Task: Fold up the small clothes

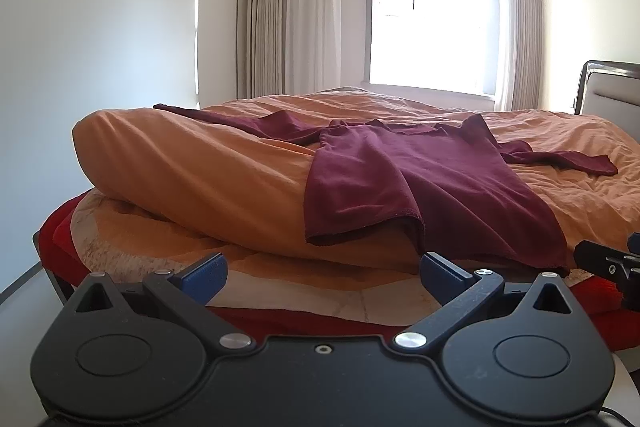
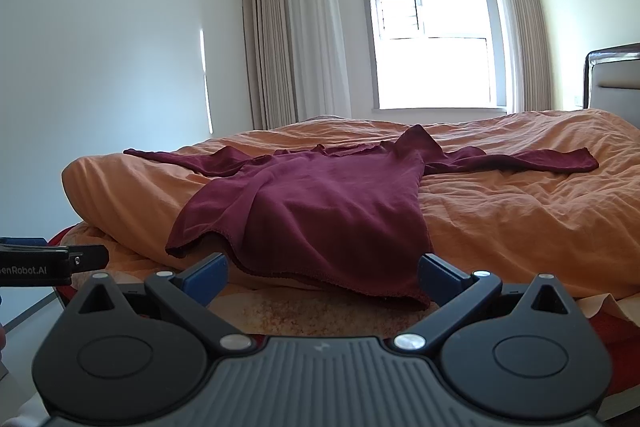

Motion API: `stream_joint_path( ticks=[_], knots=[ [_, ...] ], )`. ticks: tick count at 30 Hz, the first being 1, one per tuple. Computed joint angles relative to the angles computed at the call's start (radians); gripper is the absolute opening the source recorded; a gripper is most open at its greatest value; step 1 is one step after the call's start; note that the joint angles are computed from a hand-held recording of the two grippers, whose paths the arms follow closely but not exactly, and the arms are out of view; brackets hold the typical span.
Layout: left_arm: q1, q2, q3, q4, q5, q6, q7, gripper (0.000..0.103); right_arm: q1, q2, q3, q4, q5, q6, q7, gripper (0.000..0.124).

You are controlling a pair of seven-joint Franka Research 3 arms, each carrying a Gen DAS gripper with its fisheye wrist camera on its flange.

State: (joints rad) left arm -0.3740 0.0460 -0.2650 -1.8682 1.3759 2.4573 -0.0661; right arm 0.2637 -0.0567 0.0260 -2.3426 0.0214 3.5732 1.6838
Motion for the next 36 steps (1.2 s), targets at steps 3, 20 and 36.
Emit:
stream_joint_path(
  ticks=[3, 20, 36],
  knots=[
    [0.0, 0.002, 0.001, 0.003, -0.002, 0.0, 0.002, 0.102, -0.001, 0.001, 0.0, 0.002, -0.002, -0.004, 0.0, 0.103],
    [0.0, 0.0, 0.001, 0.0, 0.008, 0.002, -0.007, 0.102, 0.005, 0.005, 0.017, 0.007, 0.075, 0.0, -0.073, 0.103],
    [0.001, -0.004, -0.002, -0.005, 0.015, -0.002, -0.013, 0.102, 0.008, 0.002, 0.01, 0.002, 0.057, 0.007, -0.061, 0.103]
  ],
)
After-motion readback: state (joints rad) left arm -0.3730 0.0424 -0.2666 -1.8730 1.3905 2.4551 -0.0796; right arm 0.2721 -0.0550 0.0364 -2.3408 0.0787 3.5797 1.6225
